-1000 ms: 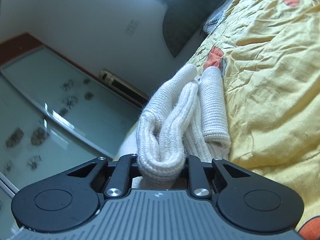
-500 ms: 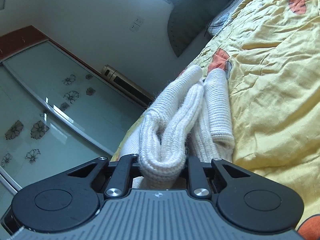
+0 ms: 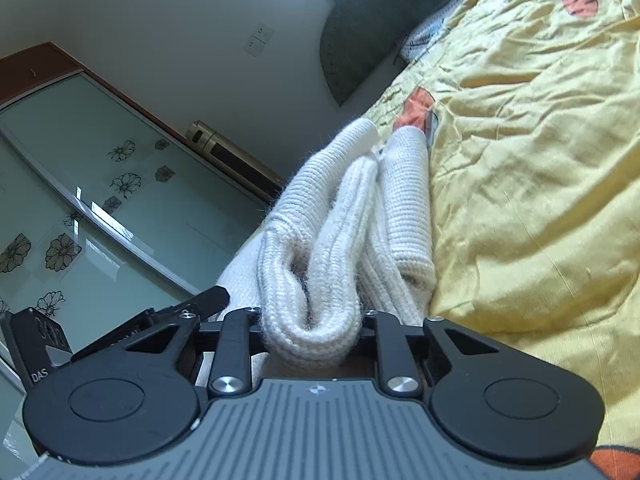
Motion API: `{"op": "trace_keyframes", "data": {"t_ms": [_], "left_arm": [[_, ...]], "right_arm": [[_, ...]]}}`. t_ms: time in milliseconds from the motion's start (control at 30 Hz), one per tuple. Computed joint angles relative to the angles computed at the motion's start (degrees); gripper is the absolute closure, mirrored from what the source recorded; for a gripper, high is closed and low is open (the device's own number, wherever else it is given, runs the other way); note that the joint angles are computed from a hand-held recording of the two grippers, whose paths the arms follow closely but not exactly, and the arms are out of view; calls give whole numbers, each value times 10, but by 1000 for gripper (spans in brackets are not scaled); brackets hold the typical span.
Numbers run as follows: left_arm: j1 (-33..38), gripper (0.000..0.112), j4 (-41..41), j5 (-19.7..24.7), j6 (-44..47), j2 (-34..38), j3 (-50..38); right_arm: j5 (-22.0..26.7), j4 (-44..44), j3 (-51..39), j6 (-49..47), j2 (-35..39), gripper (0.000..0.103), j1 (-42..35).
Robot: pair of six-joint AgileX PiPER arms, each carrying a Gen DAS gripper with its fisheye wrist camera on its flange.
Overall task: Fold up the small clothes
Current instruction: 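Carry the held edge over the cardigan with both grippers, folding it in half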
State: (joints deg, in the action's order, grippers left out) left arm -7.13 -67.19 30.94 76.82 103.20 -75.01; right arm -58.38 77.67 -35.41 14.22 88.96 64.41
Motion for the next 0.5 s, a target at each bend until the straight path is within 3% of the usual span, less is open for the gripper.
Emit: {"op": "trace_keyframes", "data": {"t_ms": [133,333,500], "left_arm": [[-4,18,-45,-23,63,-3,19],[-3,17,-75,-23,107,-6,33],[-3,16,-91,-25,130,-8,41]], "right_arm": [[-5,15,-14,-36,4,70,2],[-10,-2,-5,-7,7,69,-1],[-34,59,-34,-73,10,62,22]]}}
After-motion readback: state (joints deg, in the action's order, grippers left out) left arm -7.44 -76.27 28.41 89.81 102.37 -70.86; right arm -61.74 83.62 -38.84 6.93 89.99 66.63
